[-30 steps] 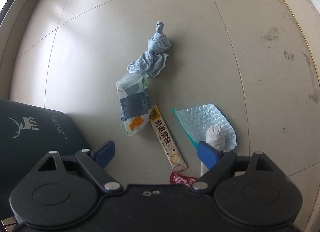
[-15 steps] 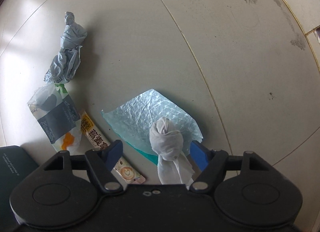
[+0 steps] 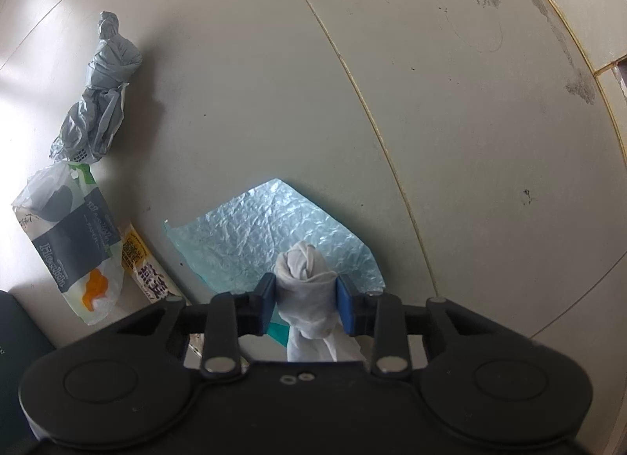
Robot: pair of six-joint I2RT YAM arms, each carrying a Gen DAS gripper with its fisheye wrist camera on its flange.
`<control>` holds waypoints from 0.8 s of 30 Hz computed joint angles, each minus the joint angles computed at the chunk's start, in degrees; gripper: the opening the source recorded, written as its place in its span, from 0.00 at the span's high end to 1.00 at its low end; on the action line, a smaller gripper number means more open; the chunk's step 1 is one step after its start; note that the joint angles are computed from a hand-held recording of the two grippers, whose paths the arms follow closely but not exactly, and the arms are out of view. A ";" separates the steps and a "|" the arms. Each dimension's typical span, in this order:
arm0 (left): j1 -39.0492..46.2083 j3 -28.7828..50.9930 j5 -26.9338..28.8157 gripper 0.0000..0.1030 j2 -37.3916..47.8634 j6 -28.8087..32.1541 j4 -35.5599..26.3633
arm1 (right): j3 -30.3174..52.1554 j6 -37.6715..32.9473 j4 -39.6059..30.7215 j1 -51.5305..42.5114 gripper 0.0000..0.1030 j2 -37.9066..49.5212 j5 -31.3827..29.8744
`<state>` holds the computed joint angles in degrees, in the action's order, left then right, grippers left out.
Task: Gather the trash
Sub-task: 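Carry the white tissue with the right tool and release it into the bin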
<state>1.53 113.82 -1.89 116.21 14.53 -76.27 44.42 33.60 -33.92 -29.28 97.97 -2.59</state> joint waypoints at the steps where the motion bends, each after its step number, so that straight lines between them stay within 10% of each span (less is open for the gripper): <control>1: -0.03 0.07 -0.04 0.91 0.00 -0.02 -0.03 | 0.03 0.02 -0.58 0.36 0.74 -0.67 0.10; 24: 0.07 -0.43 0.08 0.91 -0.71 -0.22 0.25 | 34.99 -11.71 -28.24 11.20 0.76 -13.35 -3.48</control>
